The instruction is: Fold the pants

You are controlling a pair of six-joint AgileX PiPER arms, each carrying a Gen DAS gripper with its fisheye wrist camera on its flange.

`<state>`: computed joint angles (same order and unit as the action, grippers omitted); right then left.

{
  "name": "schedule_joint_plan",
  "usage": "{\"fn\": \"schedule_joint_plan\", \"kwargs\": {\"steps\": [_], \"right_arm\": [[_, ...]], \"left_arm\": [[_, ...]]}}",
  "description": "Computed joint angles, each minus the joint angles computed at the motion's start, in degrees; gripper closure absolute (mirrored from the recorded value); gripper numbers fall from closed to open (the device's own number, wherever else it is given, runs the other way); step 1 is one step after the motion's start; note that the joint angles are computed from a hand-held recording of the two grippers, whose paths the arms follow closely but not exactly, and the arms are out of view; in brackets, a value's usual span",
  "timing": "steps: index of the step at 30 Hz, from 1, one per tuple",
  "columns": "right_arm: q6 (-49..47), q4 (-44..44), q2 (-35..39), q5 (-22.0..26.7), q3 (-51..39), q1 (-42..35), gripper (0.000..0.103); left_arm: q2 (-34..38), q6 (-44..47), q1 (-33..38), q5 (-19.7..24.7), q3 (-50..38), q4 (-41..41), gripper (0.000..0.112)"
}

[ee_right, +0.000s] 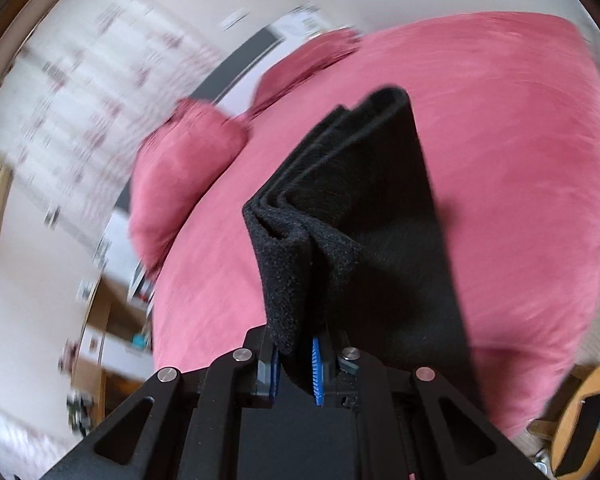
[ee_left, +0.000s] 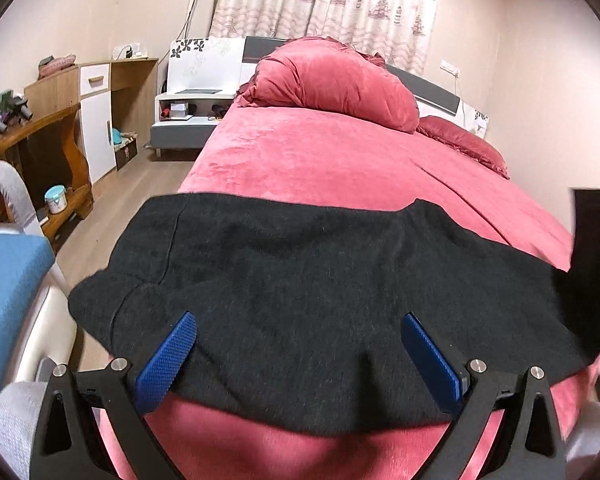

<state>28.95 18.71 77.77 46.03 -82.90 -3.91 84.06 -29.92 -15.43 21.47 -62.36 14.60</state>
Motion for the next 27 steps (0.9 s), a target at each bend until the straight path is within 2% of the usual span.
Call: {"fn": "schedule_joint_plan", "kwargs": {"steps": [2,5,6,8,11,12,13,14,16,19,23,25,27], "right_arm": [[2.93,-4.80,2.00,-2.20,-0.67,7.52,0.091],[3.90,-10.37,4.22,-10.74,3.38,19.66,0.091],[4.04,-12.82,5.96,-12.18,3.64,23.57,0.091],[4.34,-17.92,11.31,-12.22,2.76,31.14,0.091],[10.05,-30.28,21.39,-5.36,-0.29,40.50,0.089],[13.27,-34.77,22.64,-5.42,1.15,42.62,0.089],[17.66,-40.04,21.60,-7.78,3.76,44.45,0.088],[20.59,-43.01,20.83,-9.27,5.10,45.20,0.084],[20.34,-42.11,20.95,-8.80,4.36,45.30,0.080],[19.27,-41.38,20.45,-9.77,4.86,44.63,0.081],[28.39,-48.66,15.10,-15.06,11.15,45.81,0.085],[23.47,-43.78,14.26,-16.02,11.81,44.68,0.083],[15.11,-32.32,14.61,-16.52,12.47,42.18,0.076]], "left_arm": [[-0.47,0.25,0.40,0.06,0.83,-0.94,0.009],[-0.95,2.50,1.42,0.49,1.14,-4.79,0.009],[-0.98,3.43,1.70,0.54,1.06,-5.94,0.009],[-1.25,4.66,1.93,0.83,1.01,-7.63,0.009],[-2.04,7.40,1.84,1.66,0.93,-10.90,0.009],[-2.31,9.03,1.76,2.22,0.69,-12.63,0.009],[-2.42,10.23,1.58,2.70,0.38,-13.91,0.009],[-2.44,11.49,1.20,3.00,0.02,-15.22,0.009],[-1.98,12.91,-0.02,3.67,-1.09,-16.82,0.009],[0.90,16.16,-2.31,7.07,-5.80,-21.45,0.009],[5.20,20.39,-4.59,11.46,-13.18,-28.49,0.009],[7.98,20.01,-6.27,13.59,-17.44,-29.37,0.009],[12.45,18.88,-7.80,18.05,-23.88,-29.76,0.009]]}}
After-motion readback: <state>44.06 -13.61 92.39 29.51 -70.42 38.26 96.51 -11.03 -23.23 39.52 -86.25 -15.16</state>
